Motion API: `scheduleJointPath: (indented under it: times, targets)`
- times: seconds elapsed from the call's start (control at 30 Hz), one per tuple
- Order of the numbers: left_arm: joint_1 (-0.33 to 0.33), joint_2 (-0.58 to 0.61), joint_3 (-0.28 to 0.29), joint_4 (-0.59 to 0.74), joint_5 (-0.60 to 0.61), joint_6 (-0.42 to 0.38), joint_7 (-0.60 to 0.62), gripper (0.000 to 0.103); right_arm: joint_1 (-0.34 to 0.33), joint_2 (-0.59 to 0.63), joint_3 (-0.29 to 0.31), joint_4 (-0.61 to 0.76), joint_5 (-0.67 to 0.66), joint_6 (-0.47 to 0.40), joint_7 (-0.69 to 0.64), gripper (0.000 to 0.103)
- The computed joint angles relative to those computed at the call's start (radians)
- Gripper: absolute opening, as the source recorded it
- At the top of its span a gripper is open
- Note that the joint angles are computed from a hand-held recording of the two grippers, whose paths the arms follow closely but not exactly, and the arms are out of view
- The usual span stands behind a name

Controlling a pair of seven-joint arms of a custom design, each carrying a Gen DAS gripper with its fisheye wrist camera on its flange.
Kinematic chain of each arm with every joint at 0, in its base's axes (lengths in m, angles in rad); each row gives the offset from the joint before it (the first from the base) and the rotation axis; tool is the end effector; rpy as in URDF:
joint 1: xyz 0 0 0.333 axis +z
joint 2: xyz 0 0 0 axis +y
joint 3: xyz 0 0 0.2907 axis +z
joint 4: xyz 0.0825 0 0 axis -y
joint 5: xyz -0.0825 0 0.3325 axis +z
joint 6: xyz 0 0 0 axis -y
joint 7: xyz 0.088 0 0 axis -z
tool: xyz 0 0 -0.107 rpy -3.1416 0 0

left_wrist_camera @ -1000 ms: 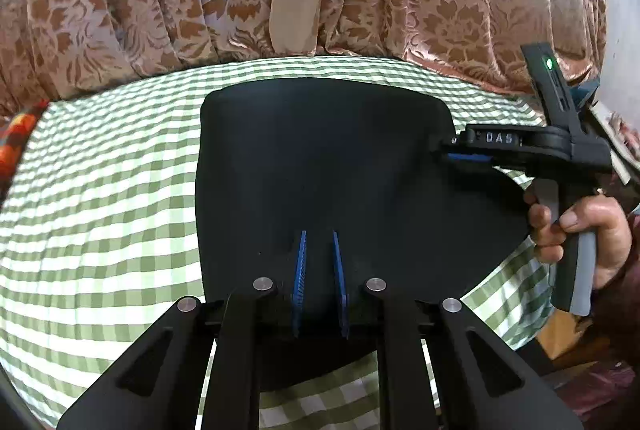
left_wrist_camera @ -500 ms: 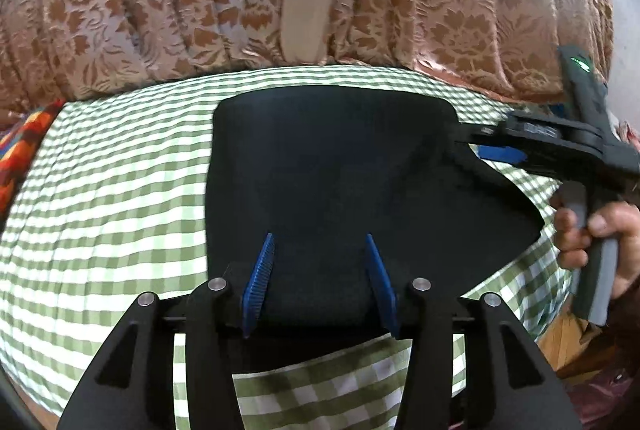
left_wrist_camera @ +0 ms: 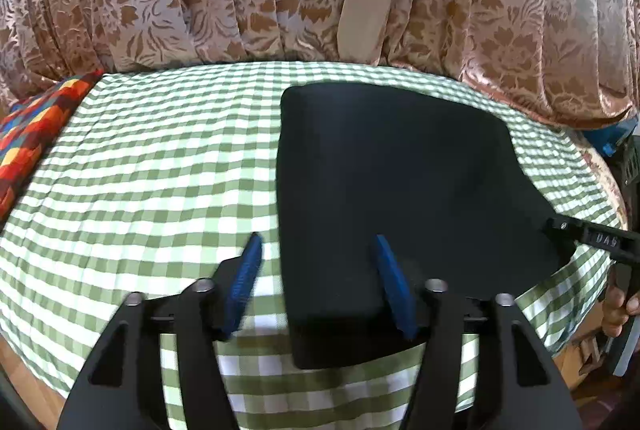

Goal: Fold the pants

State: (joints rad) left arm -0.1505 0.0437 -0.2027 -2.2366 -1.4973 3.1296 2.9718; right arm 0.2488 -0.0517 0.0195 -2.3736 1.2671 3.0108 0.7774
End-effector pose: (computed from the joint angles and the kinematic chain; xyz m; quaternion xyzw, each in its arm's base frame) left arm 0.4873 -0.0867 0.3999 -0.5545 0.7199 -0.3585 0.2140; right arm 0.4694 0.0566 0.3968 -0.6018 0.7004 -0.1009 0.3704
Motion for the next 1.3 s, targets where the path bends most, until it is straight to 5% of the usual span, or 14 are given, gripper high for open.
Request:
scheduleJointPath:
  times: [0.1,0.17,0.2,0.23,0.27,0.53,0.63,0.8,0.93,1.03,1.2,1.3]
  targets:
    - [0.013,-0.001,0.011,-0.001,-0.034,-0.050,0.017,0.067,-0.009,-0.015,-0.016,0.005,0.055,-0.058,-0.067,0.035]
    - [0.041,-0.029,0.035,-0.010,-0.051,-0.175,0.023,0.067,-0.018,-0.034,-0.036,0.013,0.104,-0.127,-0.120,0.048]
    - [0.052,-0.038,0.045,-0.012,-0.060,-0.223,0.032,0.069,-0.024,-0.044,-0.044,0.017,0.143,-0.153,-0.150,0.077]
    - [0.065,-0.044,0.057,-0.007,-0.074,-0.267,0.043,0.075,-0.028,-0.049,-0.046,0.024,0.186,-0.149,-0.175,0.092]
    - [0.078,-0.044,0.069,0.001,-0.066,-0.312,0.038,0.076,-0.034,-0.045,-0.048,0.041,0.236,-0.144,-0.218,0.096]
    - [0.198,0.138,0.095,0.208,0.138,-0.638,-0.228,0.077,-0.163,0.153,-0.072,0.247,0.082,-0.450,-0.097,0.095]
    - [0.258,0.236,0.075,0.316,0.182,-0.771,-0.335,0.077,-0.248,0.258,-0.050,0.346,0.033,-0.662,-0.044,0.080]
    - [0.320,0.378,0.021,0.466,0.290,-0.936,-0.426,0.076,-0.272,0.266,-0.021,0.342,0.027,-0.664,-0.089,0.059]
    - [0.341,0.380,-0.029,0.449,0.271,-0.927,-0.344,0.046,-0.258,0.217,-0.010,0.310,0.021,-0.615,-0.118,0.046]
    - [0.352,0.334,-0.037,0.413,0.229,-0.925,-0.284,0.041,-0.235,0.190,-0.010,0.333,-0.017,-0.584,-0.115,0.044]
    - [0.348,0.310,-0.017,0.476,0.192,-0.940,-0.228,0.040,-0.230,0.308,0.002,0.554,-0.047,-0.598,-0.087,0.045]
    - [0.324,0.403,-0.009,0.649,0.258,-0.898,-0.290,0.042,-0.244,0.445,0.032,0.762,-0.125,-0.615,0.002,0.045]
